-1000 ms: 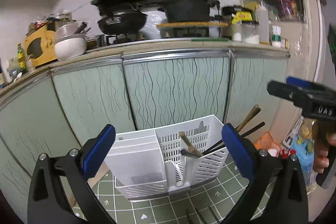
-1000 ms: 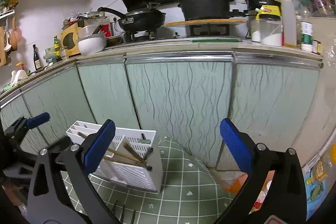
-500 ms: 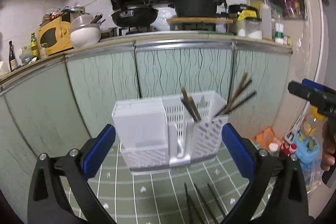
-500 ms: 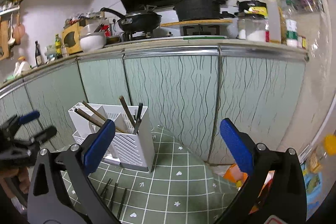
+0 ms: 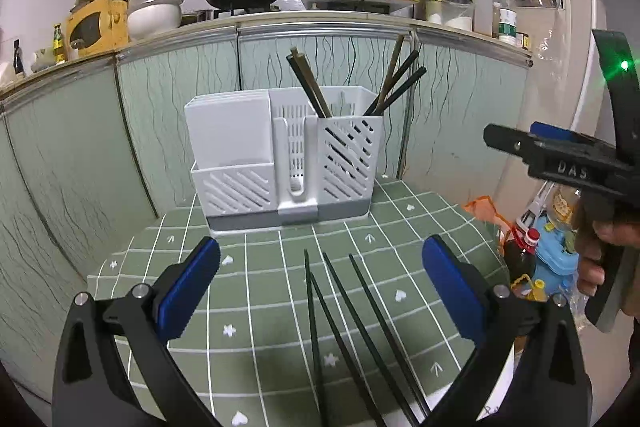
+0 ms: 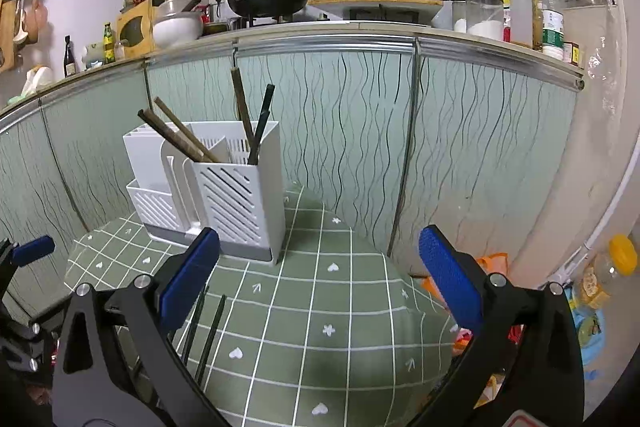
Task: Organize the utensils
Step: 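Withdraw both grippers from the holder back over the remaining chopsticks, then close left gripper on a black chopstick while right gripper closes on another black chopstick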
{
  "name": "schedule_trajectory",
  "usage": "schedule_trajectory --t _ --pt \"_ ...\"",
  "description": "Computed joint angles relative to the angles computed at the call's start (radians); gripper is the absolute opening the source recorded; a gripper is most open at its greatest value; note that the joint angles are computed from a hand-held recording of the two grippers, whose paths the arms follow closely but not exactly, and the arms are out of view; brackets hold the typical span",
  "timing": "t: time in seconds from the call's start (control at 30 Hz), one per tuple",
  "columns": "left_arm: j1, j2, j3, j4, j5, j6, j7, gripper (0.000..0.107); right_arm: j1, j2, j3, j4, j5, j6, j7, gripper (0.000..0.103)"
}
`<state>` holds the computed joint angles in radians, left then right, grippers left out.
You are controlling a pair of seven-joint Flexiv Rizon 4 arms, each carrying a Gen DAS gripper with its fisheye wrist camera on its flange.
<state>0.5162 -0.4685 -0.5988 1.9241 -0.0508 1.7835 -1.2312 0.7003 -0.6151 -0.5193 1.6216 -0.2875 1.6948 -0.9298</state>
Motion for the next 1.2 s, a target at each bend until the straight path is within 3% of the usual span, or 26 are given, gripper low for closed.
schedule_trajectory --t 0.33,0.63,0.67,0.8,0.97,1.03,1.13,1.2 --pt "0.114 0.037 -0.117 0.039 0.023 0.006 -0.012 0.098 0.047 0.048 -0.023 0.066 -0.010 -0.001 -0.005 0.096" --pt "0.120 0.032 -0.085 0.064 0.029 0.001 0.017 0.098 0.120 0.072 -0.049 0.184 0.030 0.041 -0.029 0.096" --pt "0.104 0.033 -0.055 0.067 0.028 -0.001 0.019 0.098 0.134 0.071 -0.058 0.200 0.041 0.047 -0.037 0.096" --pt "0.111 0.017 -0.036 0.085 0.048 0.004 0.053 0.098 0.145 0.076 -0.033 0.251 0.091 0.072 -0.079 0.096" --pt "0.079 0.004 0.026 0.095 0.066 0.008 0.097 0.098 0.067 0.091 0.104 0.295 0.139 0.091 -0.129 0.096" --pt "0.098 -0.001 0.011 0.108 0.073 0.003 0.113 0.098 0.061 0.092 0.123 0.309 0.152 0.090 -0.144 0.096" --pt "0.143 -0.020 -0.030 0.139 0.080 0.009 0.115 0.098 -0.037 0.105 0.249 0.308 0.134 0.052 -0.159 0.096" --pt "0.169 -0.036 -0.056 0.154 0.081 -0.002 0.115 0.098 -0.066 0.103 0.286 0.314 0.127 0.069 -0.161 0.096"
